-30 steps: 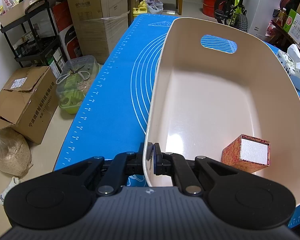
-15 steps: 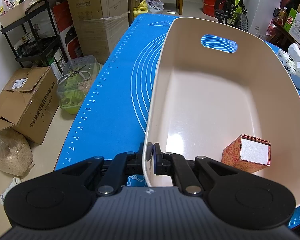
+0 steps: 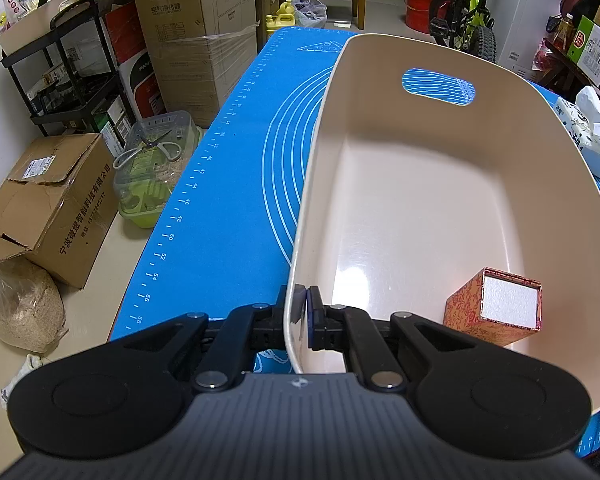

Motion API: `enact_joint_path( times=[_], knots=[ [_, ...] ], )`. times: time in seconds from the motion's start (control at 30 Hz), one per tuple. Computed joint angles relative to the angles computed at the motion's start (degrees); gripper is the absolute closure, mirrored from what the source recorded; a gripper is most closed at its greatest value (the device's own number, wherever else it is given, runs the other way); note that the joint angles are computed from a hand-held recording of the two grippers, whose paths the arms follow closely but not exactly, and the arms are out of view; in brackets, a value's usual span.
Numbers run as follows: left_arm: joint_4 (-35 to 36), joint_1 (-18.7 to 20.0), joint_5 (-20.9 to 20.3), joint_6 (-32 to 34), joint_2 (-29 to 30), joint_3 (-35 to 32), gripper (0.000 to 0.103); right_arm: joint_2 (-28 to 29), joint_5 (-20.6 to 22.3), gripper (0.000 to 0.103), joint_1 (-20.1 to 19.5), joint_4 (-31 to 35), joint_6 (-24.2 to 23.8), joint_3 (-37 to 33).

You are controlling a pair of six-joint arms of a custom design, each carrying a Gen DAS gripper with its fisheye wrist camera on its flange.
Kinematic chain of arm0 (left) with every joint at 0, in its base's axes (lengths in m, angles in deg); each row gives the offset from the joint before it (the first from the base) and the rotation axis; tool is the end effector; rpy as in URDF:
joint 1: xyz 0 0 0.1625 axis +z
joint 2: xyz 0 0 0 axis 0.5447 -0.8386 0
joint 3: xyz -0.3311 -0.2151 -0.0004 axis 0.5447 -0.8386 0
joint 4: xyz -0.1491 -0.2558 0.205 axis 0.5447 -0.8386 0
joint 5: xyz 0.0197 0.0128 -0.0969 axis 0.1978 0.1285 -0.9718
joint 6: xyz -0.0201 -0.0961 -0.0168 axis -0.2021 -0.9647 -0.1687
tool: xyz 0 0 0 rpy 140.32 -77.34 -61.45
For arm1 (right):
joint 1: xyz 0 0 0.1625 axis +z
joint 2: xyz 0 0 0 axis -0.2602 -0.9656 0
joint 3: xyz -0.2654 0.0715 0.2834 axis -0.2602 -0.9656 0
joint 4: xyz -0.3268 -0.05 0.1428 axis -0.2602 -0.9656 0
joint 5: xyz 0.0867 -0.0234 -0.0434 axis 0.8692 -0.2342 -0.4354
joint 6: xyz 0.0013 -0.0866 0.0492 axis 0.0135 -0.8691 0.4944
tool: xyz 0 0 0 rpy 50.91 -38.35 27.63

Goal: Organize rigid objects
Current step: 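Grasp the yellow plastic toy part with the right tool, then carry the yellow part over the bin and release it with the right tool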

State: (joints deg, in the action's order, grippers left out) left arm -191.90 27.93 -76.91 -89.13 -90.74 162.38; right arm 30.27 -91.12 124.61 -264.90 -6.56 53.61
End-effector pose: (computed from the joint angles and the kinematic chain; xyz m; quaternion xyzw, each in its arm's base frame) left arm 0.0047 -0.4413 0.3500 0.0208 0.8649 -0.3056 0.3976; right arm 0.3002 -0.6157 -0.0452 0.2570 -0.8955 0.2179 0.2906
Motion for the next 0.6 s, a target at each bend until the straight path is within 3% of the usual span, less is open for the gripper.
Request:
enact_joint_path(
  times=[0.2, 0.6],
  knots=[
    [0.0, -0.1, 0.0, 0.0, 0.0, 0.1, 0.094, -0.9, -0.9, 0.055, 0.6, -0.9, -0.5, 1.3],
    [0.3, -0.2, 0.1, -0.3, 0.0, 0.1, 0.094, -4.2, 0.4, 0.054, 2.5, -10.2, 0.6, 5.7]
  ],
)
